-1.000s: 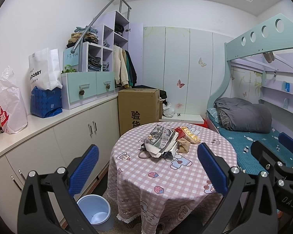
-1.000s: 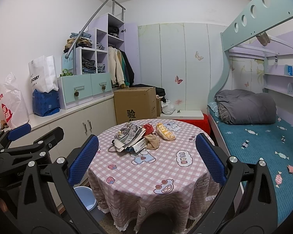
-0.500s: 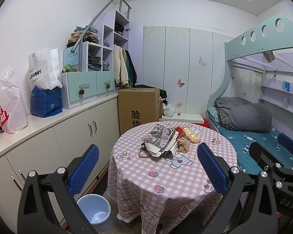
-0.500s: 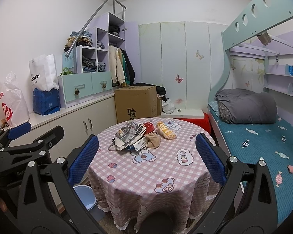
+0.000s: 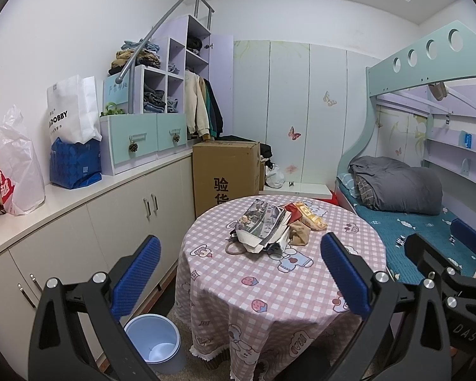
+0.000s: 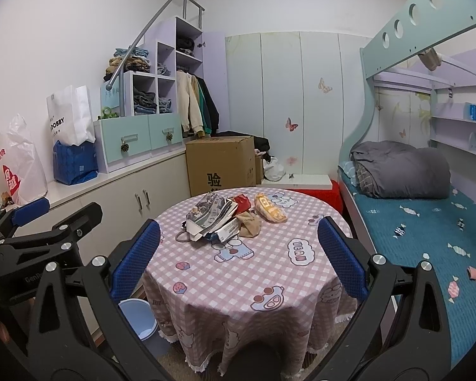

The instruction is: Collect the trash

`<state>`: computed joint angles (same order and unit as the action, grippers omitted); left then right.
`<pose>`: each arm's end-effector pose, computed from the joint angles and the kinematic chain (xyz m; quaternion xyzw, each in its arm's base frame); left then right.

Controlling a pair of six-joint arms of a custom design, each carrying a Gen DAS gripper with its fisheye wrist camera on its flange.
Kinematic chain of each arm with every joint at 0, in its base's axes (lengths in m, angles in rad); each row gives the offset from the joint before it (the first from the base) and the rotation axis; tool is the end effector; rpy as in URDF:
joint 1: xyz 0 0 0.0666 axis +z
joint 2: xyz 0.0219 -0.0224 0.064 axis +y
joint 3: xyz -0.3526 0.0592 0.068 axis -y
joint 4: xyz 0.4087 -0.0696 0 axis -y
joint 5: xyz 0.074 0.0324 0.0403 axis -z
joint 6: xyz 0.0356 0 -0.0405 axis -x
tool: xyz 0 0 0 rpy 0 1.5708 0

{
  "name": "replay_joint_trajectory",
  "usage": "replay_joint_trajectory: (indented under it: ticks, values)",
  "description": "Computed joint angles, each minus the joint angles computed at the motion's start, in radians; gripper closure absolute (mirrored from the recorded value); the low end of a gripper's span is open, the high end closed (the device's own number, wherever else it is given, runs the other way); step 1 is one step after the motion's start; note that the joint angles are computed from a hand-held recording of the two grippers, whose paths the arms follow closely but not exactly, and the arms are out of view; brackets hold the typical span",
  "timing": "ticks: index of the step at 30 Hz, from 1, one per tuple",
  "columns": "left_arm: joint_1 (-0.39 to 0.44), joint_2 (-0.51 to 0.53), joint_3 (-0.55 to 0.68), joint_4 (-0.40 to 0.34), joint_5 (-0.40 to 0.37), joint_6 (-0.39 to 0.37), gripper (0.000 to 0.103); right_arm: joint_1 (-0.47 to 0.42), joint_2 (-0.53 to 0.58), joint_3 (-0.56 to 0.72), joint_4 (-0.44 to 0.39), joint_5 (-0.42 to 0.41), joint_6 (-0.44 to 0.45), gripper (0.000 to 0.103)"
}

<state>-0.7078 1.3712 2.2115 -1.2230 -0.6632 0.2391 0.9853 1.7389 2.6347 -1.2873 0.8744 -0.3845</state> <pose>0.3072 -0.2346 0.7558 0.0047 0.8044 -0.0012 0.5940 0.2954 0.3954 0.7488 0.0021 0.7889 0.0461 0.6128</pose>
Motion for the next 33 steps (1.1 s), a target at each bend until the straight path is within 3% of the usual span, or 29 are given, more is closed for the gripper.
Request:
replay_joint_trajectory:
  ticks: [13, 24, 27, 33]
  values:
    - [0.013, -0.011, -0.03, 0.009, 0.014, 0.003, 0.004, -0.004, 0.019, 0.026, -0.025, -0.015, -0.013, 0.006]
    - [0.046, 0.021, -0.001, -0.051, 0.04, 0.033, 0.004, -0.042, 0.09, 0.124, -0.111, -0.087, -0.052, 0.006]
    - [0.067, 0.037, 0.006, -0.074, 0.055, 0.047, 0.004, -0.066, 0.096, 0.114, -0.122, -0.116, -0.076, 0.006]
    - [0.138, 0.082, 0.021, -0.12, 0.104, 0.079, 0.004, -0.131, 0.183, 0.211, -0.179, -0.231, -0.09, 0.006]
